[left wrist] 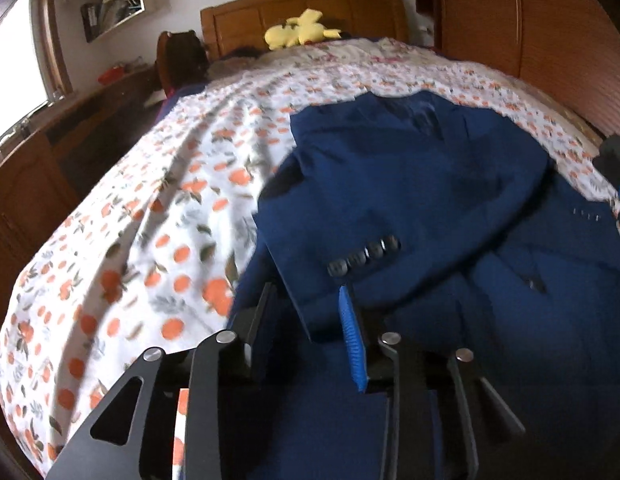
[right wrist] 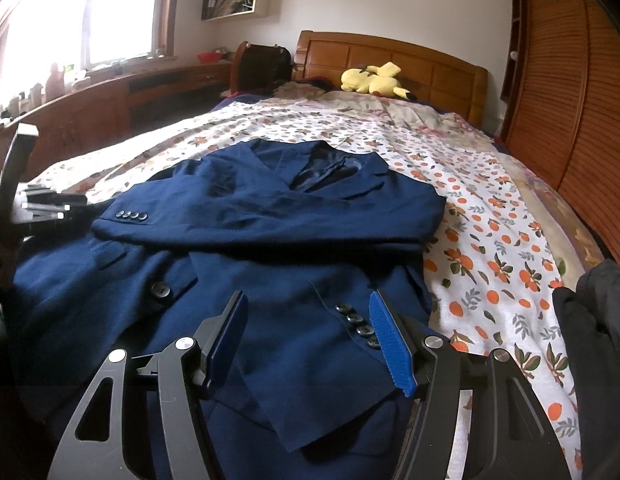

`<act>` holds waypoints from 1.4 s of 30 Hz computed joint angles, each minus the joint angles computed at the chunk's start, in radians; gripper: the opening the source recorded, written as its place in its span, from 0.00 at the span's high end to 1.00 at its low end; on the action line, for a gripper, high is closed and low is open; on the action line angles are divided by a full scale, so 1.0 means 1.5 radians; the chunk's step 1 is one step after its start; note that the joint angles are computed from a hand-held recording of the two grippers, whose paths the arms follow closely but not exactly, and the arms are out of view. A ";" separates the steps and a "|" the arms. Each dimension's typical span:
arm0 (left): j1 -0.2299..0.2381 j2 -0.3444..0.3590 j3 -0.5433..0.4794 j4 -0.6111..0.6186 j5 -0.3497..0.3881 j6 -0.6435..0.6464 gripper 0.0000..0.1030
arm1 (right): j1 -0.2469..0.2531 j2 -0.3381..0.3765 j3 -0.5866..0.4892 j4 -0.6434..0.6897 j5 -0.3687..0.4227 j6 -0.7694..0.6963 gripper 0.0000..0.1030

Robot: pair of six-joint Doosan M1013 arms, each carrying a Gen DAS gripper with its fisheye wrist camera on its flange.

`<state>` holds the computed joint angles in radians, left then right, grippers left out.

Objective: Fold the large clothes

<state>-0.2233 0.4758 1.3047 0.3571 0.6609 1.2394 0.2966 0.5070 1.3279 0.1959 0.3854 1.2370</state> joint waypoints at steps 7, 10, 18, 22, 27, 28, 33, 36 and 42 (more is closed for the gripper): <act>-0.001 0.020 -0.020 -0.027 0.044 0.025 0.65 | 0.000 0.000 0.001 0.004 -0.001 -0.004 0.41; 0.007 0.030 -0.037 -0.075 0.064 0.057 0.65 | 0.000 0.000 0.000 0.007 0.000 -0.006 0.41; 0.002 -0.007 0.003 -0.099 0.001 0.084 0.95 | -0.002 -0.001 0.003 0.030 -0.004 -0.026 0.41; -0.004 -0.041 0.034 -0.114 -0.042 0.080 0.96 | -0.004 -0.003 0.005 0.039 -0.004 -0.032 0.41; -0.014 -0.067 0.062 -0.135 -0.068 0.083 0.95 | -0.004 -0.003 0.005 0.042 -0.004 -0.035 0.41; -0.016 -0.070 0.064 -0.132 -0.069 0.079 0.95 | -0.004 -0.003 0.005 0.041 -0.004 -0.034 0.41; -0.026 -0.077 0.078 -0.050 -0.079 0.011 0.90 | -0.004 -0.003 0.005 0.039 -0.004 -0.034 0.41; -0.023 -0.085 0.090 -0.033 -0.092 -0.017 0.57 | -0.004 -0.003 0.005 0.042 -0.003 -0.035 0.41; -0.026 -0.109 0.133 0.103 -0.156 -0.157 0.02 | -0.004 -0.002 0.004 0.040 0.000 -0.034 0.41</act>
